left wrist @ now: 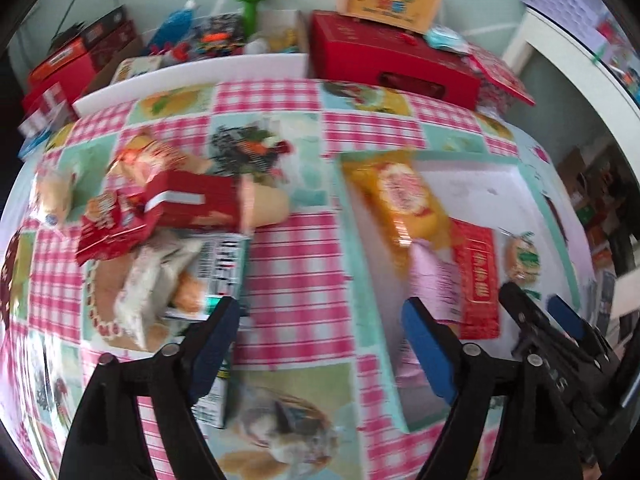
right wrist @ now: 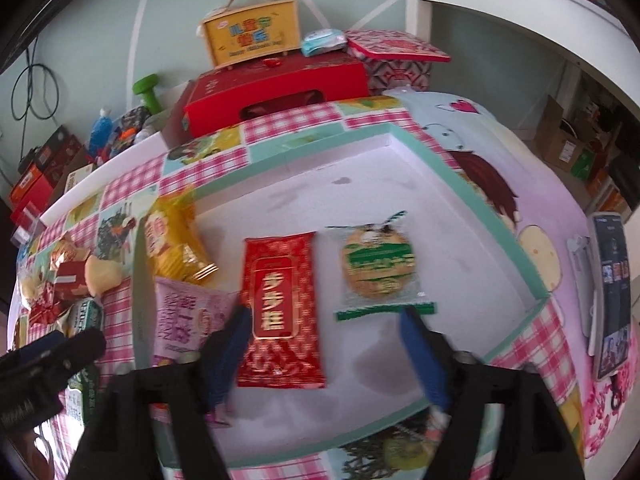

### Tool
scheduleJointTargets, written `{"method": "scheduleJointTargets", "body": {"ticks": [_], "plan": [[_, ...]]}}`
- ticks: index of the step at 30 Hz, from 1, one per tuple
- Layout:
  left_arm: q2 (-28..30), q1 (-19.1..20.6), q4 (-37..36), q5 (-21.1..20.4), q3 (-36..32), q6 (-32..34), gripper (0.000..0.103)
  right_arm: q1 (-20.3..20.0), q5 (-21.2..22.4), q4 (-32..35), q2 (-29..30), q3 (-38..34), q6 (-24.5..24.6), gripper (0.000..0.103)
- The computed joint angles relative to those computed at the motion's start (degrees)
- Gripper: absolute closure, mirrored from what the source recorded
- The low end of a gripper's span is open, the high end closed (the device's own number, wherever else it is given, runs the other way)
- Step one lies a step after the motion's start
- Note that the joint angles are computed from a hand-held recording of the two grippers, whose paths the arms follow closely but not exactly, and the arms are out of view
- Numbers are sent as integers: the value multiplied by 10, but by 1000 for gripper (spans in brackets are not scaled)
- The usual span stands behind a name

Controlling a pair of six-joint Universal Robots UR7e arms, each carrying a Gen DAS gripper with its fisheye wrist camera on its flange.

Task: Organize snacks
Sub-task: 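Open the right tool to drop the red packet while the left tool releases the pink bag, then move both tools back to the snack pile, right tool toward a green biscuit packet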

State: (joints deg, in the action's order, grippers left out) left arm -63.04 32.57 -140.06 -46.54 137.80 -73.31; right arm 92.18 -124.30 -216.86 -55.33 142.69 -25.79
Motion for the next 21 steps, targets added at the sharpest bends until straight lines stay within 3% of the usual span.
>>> {"method": "scheduleJointTargets", "body": {"ticks": [6,14,21], "plan": [[-25,10,18,14,18,-33,5,14,-16,-4,27,-7,-6,0],[-55,18,24,5,35,-34,5,38,-27,-26,41,-6,-7,0],[-120,23,99,8,53,-73,5,85,-20,-33,70,-5,-13,0]]}}
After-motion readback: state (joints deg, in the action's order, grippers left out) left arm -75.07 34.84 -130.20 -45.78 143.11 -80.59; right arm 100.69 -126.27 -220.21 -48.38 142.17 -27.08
